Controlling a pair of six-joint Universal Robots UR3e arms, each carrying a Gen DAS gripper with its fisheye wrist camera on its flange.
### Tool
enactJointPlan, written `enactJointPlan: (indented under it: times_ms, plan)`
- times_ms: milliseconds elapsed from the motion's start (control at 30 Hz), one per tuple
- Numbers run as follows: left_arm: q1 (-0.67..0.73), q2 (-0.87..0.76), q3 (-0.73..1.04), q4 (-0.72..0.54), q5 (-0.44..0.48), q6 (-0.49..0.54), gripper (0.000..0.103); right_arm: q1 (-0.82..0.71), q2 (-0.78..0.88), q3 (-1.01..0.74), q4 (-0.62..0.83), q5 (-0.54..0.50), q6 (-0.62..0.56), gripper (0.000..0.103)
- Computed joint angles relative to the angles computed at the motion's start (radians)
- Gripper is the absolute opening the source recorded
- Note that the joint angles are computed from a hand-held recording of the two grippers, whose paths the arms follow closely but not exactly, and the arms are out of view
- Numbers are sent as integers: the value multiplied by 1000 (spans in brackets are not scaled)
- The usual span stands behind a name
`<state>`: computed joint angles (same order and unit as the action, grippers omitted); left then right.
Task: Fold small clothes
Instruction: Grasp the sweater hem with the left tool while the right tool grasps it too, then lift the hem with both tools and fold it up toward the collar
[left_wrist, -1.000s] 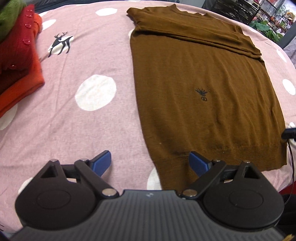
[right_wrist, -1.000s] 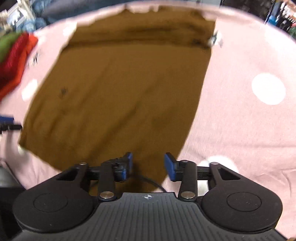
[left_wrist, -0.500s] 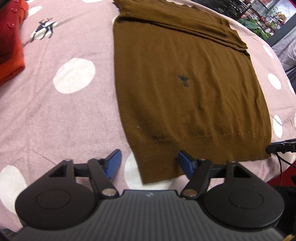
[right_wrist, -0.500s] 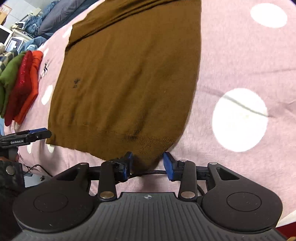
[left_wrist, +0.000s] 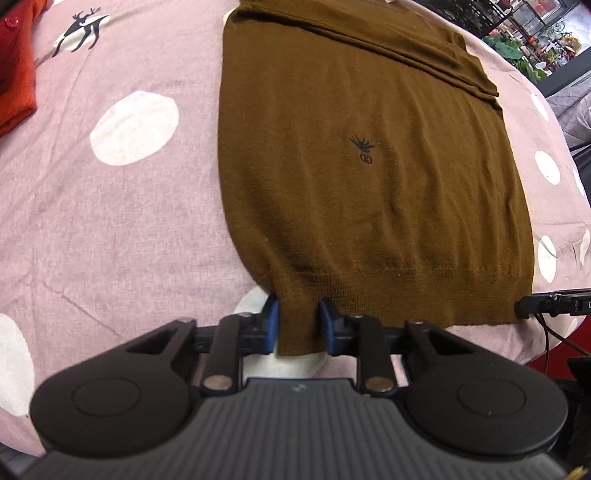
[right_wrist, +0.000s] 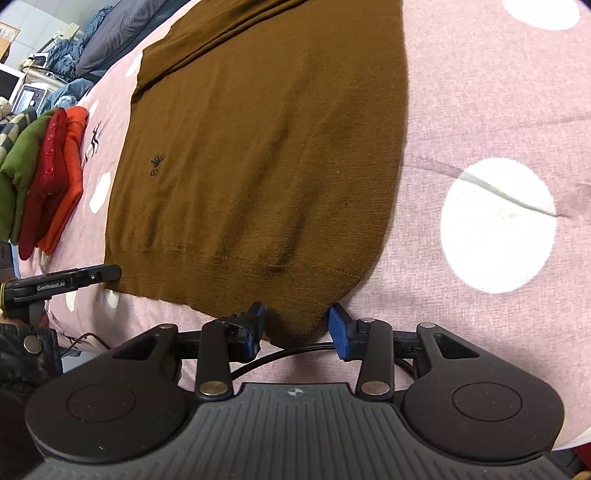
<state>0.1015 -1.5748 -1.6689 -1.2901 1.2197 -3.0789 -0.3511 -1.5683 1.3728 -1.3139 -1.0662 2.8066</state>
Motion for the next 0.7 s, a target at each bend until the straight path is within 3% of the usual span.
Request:
enactJointPlan:
  times_ms: [100,167,300,467,700]
  plan:
    - [0,-27,37,-35,-2,2,18,4,9,-10,8,-3,-16,58]
    - [-13,-46,60,-43,12,-5,18,1,14,-13,14,-4,-30,27]
    - [-34,-69,84,-40,27,-19,17,-10,16,-4,24,6,-37,21]
    - [-47,-101,120,-41,27,-90,5,-7,33,-29,41,7,-58,13]
    - [-85,-200,291,-34,10,-169,5,-10,73,-111,26,48,-89,10]
